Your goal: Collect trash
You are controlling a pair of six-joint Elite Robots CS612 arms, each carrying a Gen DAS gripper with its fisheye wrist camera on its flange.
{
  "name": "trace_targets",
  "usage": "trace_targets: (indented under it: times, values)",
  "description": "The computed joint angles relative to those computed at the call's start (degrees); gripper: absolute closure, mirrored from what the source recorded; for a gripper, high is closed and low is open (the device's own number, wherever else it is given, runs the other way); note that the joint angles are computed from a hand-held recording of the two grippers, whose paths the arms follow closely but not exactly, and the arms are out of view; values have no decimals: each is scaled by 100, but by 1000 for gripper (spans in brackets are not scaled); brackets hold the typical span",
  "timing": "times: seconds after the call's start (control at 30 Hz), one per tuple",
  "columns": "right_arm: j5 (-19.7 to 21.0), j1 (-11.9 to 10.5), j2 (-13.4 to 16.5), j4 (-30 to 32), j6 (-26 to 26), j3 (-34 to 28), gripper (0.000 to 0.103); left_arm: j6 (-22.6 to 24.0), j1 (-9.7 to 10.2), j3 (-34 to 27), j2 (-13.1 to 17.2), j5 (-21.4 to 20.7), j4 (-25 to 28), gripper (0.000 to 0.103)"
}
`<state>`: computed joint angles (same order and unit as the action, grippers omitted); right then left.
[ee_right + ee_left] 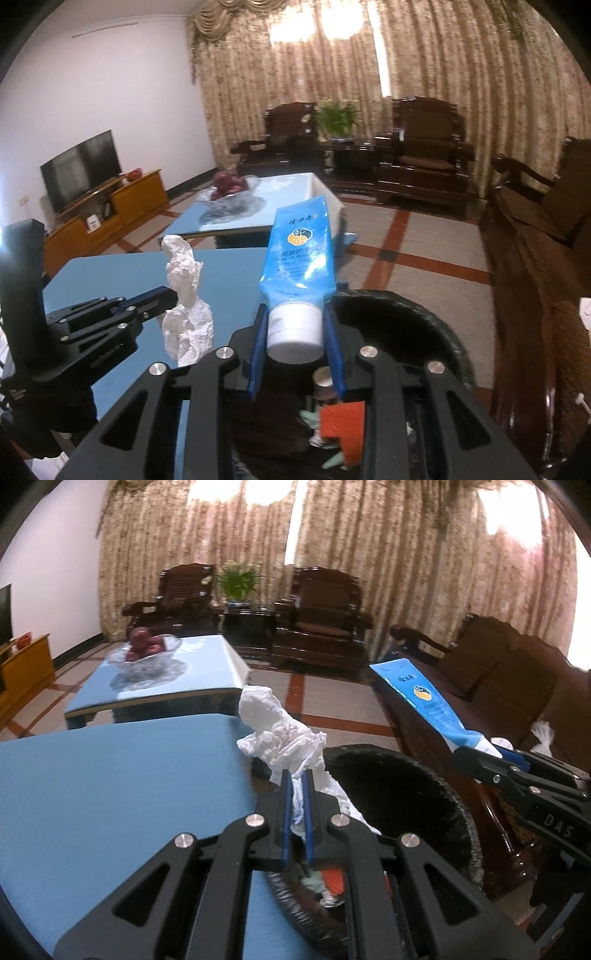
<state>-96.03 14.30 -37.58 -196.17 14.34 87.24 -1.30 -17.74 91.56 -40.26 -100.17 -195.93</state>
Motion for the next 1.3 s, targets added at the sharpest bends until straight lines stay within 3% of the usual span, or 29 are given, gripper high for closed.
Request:
trace_targets:
  times: [0.47, 0.5, 0.53, 0.57, 0.6, 0.63, 0.7, 0.8, 0.9, 1.3]
  values:
    - [-209, -295, 88, 242, 328, 241, 74, 315, -280, -452, 389, -175, 396, 97]
    - [-194, -323, 115, 274, 374, 226, 74, 307, -272, -496, 420, -251, 453, 92]
    - [-163, -340, 133, 291, 398, 224, 73, 301, -269, -525, 439, -291, 518, 78]
    - [-87, -373, 155, 379, 411, 208, 65, 306, -268, -554, 453, -277, 588, 63]
    - [-85, -398, 186, 551, 451, 161, 43, 256, -260, -574, 472, -283, 622, 39]
    - [-209, -393, 213, 547, 514, 171, 29, 164, -245, -574, 486, -297, 575, 34]
    - [-328, -398, 229, 600, 625, 180, 28, 79, -204, -561, 486, -328, 544, 33]
    - [-472, -383, 195, 566, 799, 274, 12, 125, -139, -439, 422, -245, 437, 23]
    - [-434, -356, 144, 393, 810, 382, 6, 131, -61, -249, 316, -100, 312, 16]
    - [-257, 5, -66, 246, 477, 475, 6, -191, 107, 617, -237, 456, -11, 9]
